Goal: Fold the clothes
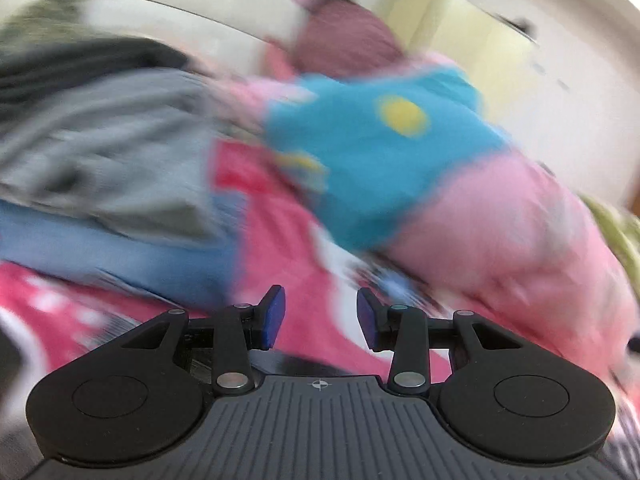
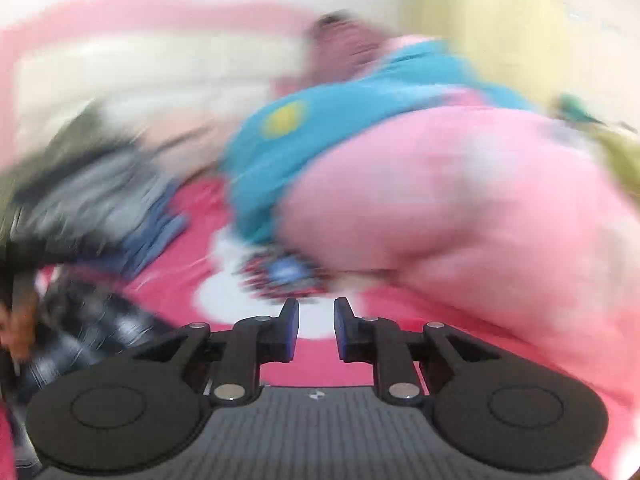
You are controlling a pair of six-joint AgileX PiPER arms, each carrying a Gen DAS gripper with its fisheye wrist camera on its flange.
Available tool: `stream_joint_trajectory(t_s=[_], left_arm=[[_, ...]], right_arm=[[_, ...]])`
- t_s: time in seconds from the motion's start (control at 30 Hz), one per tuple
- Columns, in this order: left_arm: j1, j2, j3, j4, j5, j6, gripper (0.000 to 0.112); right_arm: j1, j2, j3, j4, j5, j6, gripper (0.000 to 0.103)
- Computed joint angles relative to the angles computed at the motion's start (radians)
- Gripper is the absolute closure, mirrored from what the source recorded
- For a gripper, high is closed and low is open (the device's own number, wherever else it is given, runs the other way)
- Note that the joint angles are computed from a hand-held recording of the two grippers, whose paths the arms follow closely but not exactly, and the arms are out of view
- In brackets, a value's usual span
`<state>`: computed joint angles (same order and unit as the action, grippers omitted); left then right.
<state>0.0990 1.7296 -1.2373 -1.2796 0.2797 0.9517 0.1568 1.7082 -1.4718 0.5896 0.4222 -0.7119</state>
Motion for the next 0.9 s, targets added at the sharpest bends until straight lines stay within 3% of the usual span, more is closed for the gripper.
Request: stream_joint_trajectory(t_s=[0.07,0.17,0.2,0.27,0.37,0.43,0.53,0.67,0.8,0.9], left_arm=[[-0.052,0.031,-0.032,0.109,0.102,-0.118,0.073],[-0.132,0.103,-0.110,0.185,0.258,-0.218,0.074],[-0.150,0.125,-0.122,0.202,0.265,-0.245,0.075],[-0.182,0.159,-0.126,0.214,0.230,-0.271,0.075],[-0.187,0.161,-0.104,0.162,0.195,-0.187,0.076],[-0.204,0.149,-0.105,0.226,0.177,-0.238,0.076],[-0.258,0.108,-0.108,0.448,0.143,-0.400,0.075],[-0.343,0.044,-0.107,0.687,0.141,-0.569,0.075],[-0.445,-0.074,-0.128,0.801,0.120,-0.609,0.074],[-0.541,-0.114,-0.183,0.987,0.056,-0.691,0.072]], right_arm=[[-0.097,-0.123,0.117,0.004,-0.008,-0.038,0.083],[-0.205,-0.219,0.204,-0.066,0.052,-0.081,0.083],[-0.226,-0.229,0.216,-0.102,0.070,-0.083,0.083],[-0.239,-0.227,0.234,-0.147,0.082,-0.120,0.083],[-0.237,-0.188,0.261,-0.145,0.066,-0.219,0.083],[-0.235,-0.151,0.269,-0.125,0.055,-0.274,0.083],[-0.245,-0.091,0.264,-0.052,0.052,-0.356,0.083],[-0.280,-0.014,0.207,-0.005,0.122,-0.373,0.082],[-0.292,0.013,0.187,-0.025,0.143,-0.328,0.082],[-0.301,0.035,0.160,-0.035,0.176,-0.313,0.085]])
